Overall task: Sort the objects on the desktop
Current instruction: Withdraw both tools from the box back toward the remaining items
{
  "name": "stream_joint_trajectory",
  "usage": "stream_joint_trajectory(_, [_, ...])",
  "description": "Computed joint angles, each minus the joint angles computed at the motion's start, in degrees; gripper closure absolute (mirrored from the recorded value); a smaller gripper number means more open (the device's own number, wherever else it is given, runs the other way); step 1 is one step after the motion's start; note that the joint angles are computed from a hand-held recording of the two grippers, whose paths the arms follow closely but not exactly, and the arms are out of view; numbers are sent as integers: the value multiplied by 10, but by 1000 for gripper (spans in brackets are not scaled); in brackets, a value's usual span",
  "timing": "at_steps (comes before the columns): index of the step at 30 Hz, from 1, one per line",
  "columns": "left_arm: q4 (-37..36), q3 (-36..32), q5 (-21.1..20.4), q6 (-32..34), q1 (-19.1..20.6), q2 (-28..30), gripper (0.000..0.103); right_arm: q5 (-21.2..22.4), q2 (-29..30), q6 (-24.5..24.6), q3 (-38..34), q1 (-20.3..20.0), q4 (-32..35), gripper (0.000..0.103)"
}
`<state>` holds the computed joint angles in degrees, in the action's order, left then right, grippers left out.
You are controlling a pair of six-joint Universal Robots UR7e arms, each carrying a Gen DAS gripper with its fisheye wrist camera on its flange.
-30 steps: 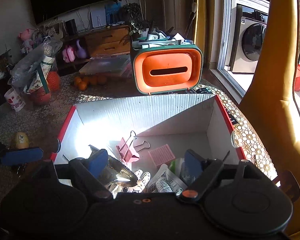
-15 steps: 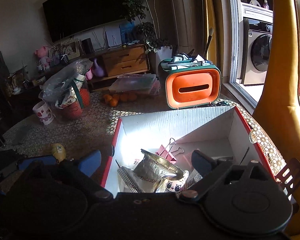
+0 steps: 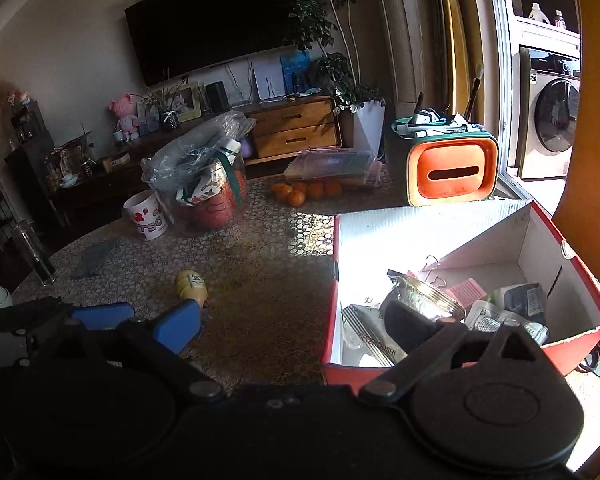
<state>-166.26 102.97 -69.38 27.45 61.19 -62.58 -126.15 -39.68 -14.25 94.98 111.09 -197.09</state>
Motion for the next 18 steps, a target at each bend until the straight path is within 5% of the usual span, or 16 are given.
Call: stream_joint_trajectory(18, [1,-22,-31,14,74,-1,0,6,102,-14,-129,12,82,4])
